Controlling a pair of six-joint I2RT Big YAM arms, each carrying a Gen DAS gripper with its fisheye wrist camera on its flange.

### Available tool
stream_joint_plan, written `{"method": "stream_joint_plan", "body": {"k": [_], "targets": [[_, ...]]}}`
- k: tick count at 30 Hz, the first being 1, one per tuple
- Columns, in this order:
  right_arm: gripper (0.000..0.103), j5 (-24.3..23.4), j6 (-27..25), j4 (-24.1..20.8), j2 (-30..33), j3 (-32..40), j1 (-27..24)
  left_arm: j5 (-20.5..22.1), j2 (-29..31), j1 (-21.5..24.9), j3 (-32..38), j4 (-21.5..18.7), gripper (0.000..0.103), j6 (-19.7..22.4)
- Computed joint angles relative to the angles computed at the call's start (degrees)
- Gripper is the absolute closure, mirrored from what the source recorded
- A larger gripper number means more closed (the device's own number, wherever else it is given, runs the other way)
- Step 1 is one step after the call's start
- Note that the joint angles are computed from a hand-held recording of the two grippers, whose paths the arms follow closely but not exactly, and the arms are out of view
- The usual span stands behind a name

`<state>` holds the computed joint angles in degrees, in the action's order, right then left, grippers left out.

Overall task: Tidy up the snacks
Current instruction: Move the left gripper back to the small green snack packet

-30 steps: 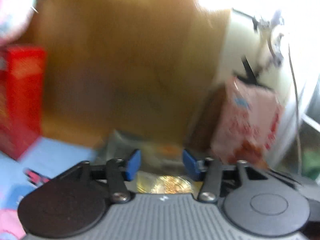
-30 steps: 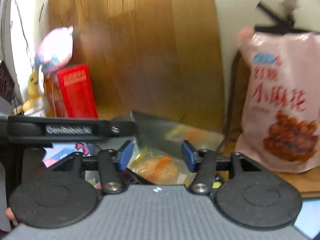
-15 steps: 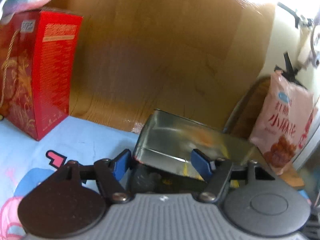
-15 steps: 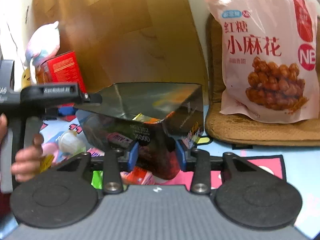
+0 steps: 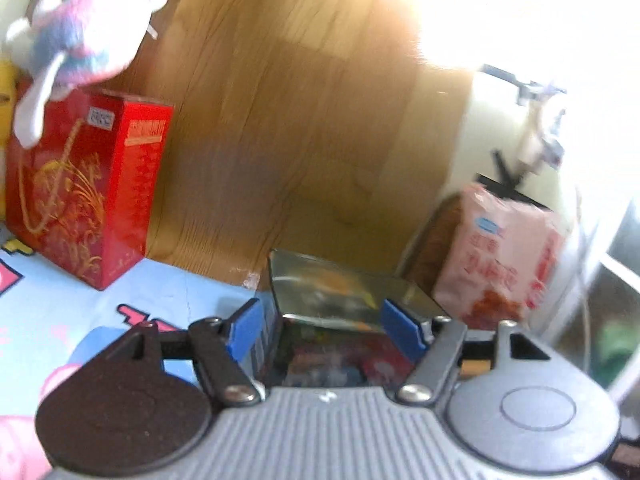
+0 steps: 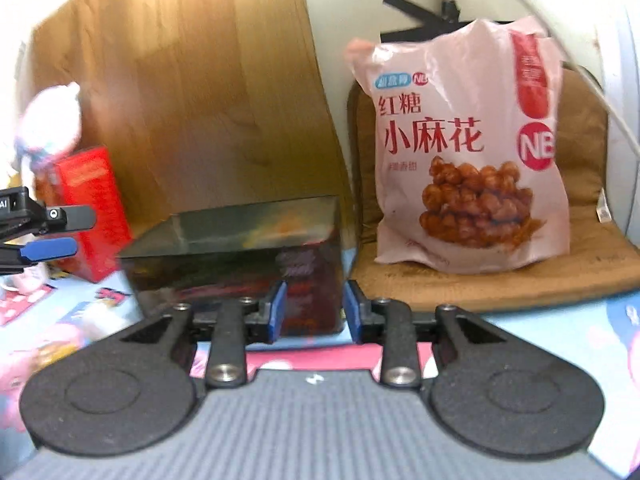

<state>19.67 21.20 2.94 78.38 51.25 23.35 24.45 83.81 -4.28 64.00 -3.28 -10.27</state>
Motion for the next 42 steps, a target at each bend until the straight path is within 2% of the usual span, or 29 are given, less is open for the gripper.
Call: {"method": "stream_joint_plan", "body": {"k": [4, 8, 11, 14, 18, 22, 28, 31, 32, 34, 37, 39, 42], "targets": [[0.068, 1.13, 3.21, 2.96, -3.94, -5.86, 4.18, 0.71, -5.77, 1.22, -8.22, 2.31, 0.035, 5.83], [0.068, 0.55, 6.19, 5.24, -5.52, -9.52, 7.76, -3.38, -10.95, 1.52, -15.66, 5.08, 0.035, 10.44], [0.068, -1.59, 7.33, 5.29, -5.75, -9.77, 9.23, -3.82, -11.85, 2.30, -17.91, 6.00, 0.035, 10.63], [0.068, -1.71, 7.05, 5.64, -5.03, -9.43, 10.42, -3.06, -13.17, 3.09, -19.04, 5.52, 0.032, 10.47], [0.068, -3.46, 9.18, 5.31, -4.32, -9.01, 10.19, -3.39, -13.58, 3.60, -21.15, 8.43, 0.031, 10.23], [0.066, -4.02, 11.72, 5.31, -4.29, -9.36, 9.99, -3.86, -12.79, 3.53, -20.62, 7.80, 0.031, 9.88], [0.066, -5.10, 10.13, 5.85, -4.15, -9.46, 10.28, -1.89, -11.47, 4.66, -19.00, 5.42, 0.033, 7.92], [0.066, -5.86, 9.82, 6.18, -4.21, -9.64, 10.10, -0.49, -11.36, 4.85, -18.77, 4.75, 0.036, 8.33], [0.066, -6.32, 9.65, 6.02, -4.14, -9.53, 9.95, 0.21, -11.35, 4.88, -18.61, 4.19, 0.037, 8.61], [0.059, -6.98, 9.46, 5.37, -4.00, -9.17, 9.59, 2.39, -11.30, 5.03, -18.14, 2.69, 0.044, 9.06], [0.059, -6.43, 7.99, 5.82, -3.81, -8.60, 8.29, 5.34, -11.41, 4.91, -17.81, 1.27, 0.050, 9.79], [0.059, -6.06, 7.00, 6.72, -3.56, -8.05, 7.09, 7.62, -11.26, 4.74, -17.44, -0.19, 0.053, 10.67], [0.059, -9.24, 7.29, 6.08, -2.29, -6.01, 4.27, 10.47, -10.77, 4.35, -16.81, -2.69, 0.053, 12.03]]}}
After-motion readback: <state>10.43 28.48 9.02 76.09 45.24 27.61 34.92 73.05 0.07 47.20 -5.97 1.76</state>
